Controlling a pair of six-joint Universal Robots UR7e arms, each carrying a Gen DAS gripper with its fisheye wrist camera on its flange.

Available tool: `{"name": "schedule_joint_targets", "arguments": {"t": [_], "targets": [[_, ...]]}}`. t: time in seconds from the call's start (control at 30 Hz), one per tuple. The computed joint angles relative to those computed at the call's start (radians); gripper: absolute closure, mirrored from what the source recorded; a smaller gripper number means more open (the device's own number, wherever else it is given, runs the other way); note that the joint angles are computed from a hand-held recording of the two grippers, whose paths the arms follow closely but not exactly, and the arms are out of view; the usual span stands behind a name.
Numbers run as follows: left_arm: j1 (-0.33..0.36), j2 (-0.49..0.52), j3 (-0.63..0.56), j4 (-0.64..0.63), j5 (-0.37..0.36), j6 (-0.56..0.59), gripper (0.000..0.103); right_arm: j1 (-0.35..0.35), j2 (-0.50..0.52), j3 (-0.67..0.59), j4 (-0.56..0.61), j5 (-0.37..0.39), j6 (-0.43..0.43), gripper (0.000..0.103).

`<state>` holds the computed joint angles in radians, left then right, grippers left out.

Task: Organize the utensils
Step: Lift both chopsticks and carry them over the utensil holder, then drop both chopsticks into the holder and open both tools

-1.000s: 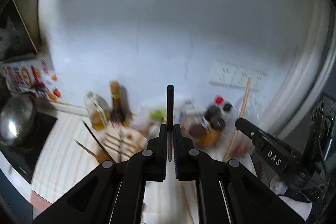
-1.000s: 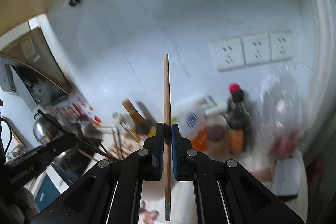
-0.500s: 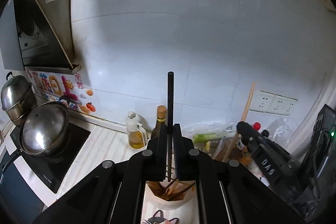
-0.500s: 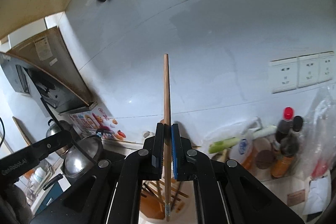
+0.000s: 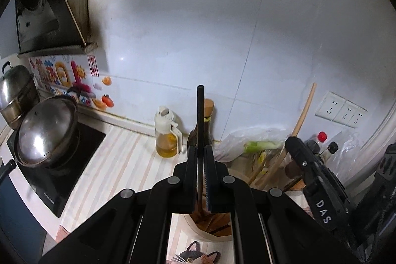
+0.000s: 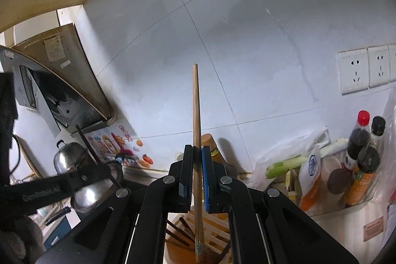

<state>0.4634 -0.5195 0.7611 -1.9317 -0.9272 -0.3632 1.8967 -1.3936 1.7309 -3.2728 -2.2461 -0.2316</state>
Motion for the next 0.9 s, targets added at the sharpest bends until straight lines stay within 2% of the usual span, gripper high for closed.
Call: {"name": "schedule_joint_targets", "arguments": {"t": [0.27,0.43,0.53,0.67,0.8,0.9], "targets": [[0.021,0.005,-0.008,0.042,-0.047,-0.027,0.100,-0.009,0.043,0.037,-0.162,0.003,-0.043,0.096],[0.026,0.000,0.005,0.047,-0.060,-0.033,0.100,-0.016,0.042,0.063,-0.147,-0.005,-0.046,0.096],[0.029,-0.005,0.015,0.052,-0.066,-0.039,0.100,-0.010,0.034,0.074,-0.121,-0.016,-0.079,0.096],[0.032,-0.012,0.027,0.052,-0.069,-0.049,0.100,0.016,0.038,0.078,-0.171,-0.054,-0.206,0.096],[0.033,-0.019,0.043,0.047,-0.073,-0.059,0.100,0.035,0.036,0.092,-0.214,-0.036,-0.363,0.096],[0.033,-0.026,0.059,0.044,-0.075,-0.075,0.100,0.044,0.035,0.108,-0.222,-0.039,-0.429,0.096]]}}
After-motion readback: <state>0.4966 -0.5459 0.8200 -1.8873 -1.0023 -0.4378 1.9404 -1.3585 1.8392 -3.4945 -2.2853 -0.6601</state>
